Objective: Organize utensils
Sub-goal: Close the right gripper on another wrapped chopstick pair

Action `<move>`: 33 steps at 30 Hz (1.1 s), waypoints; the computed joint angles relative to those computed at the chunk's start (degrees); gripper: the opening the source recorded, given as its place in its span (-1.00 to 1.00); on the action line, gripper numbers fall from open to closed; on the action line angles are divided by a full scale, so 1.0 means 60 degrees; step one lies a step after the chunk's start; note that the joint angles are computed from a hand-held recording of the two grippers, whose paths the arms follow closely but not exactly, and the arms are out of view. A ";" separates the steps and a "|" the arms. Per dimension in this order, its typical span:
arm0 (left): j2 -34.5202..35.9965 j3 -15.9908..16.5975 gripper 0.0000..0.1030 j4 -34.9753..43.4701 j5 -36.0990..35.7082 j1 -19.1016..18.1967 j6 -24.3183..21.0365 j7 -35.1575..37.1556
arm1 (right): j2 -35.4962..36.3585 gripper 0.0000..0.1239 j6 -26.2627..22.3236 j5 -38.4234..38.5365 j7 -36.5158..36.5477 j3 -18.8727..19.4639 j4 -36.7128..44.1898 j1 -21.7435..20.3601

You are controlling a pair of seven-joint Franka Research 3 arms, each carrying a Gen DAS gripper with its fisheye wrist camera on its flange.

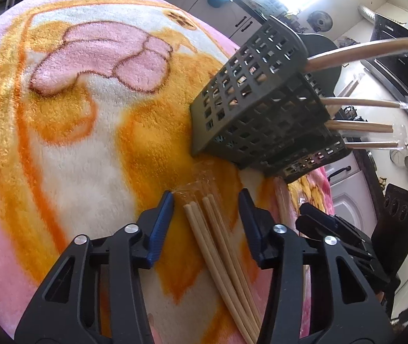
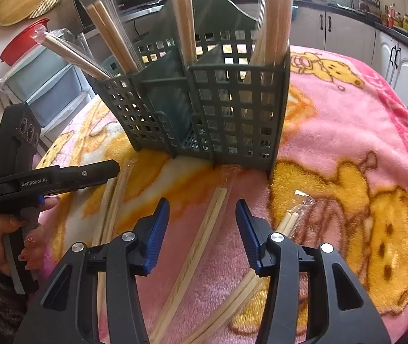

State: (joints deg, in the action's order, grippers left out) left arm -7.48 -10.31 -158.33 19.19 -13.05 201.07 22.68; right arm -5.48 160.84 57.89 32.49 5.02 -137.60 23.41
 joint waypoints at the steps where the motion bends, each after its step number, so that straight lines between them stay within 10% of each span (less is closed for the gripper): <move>1: 0.0015 0.0044 -0.32 0.0001 0.0049 -0.0001 0.0015 -0.0042 | 0.0064 -0.25 0.0015 -0.0056 0.0085 0.0017 0.0045 0.0000; 9: 0.0072 0.0153 -0.74 -0.0172 0.0165 0.0124 0.0219 -0.0177 | 0.0780 -0.25 0.0108 -0.1011 0.1446 0.0204 0.0582 -0.0124; 24: 0.0124 0.0187 -0.84 -0.0475 0.0454 0.0362 0.0913 -0.0402 | 0.1467 -0.56 0.1199 -0.1974 0.2692 0.0567 0.0872 -0.0152; 33: -0.0241 -0.0019 -0.90 -0.0800 -0.0127 0.0418 0.1095 -0.0046 | 0.1225 -0.89 0.0204 -0.0157 0.0999 0.0573 0.1106 -0.0443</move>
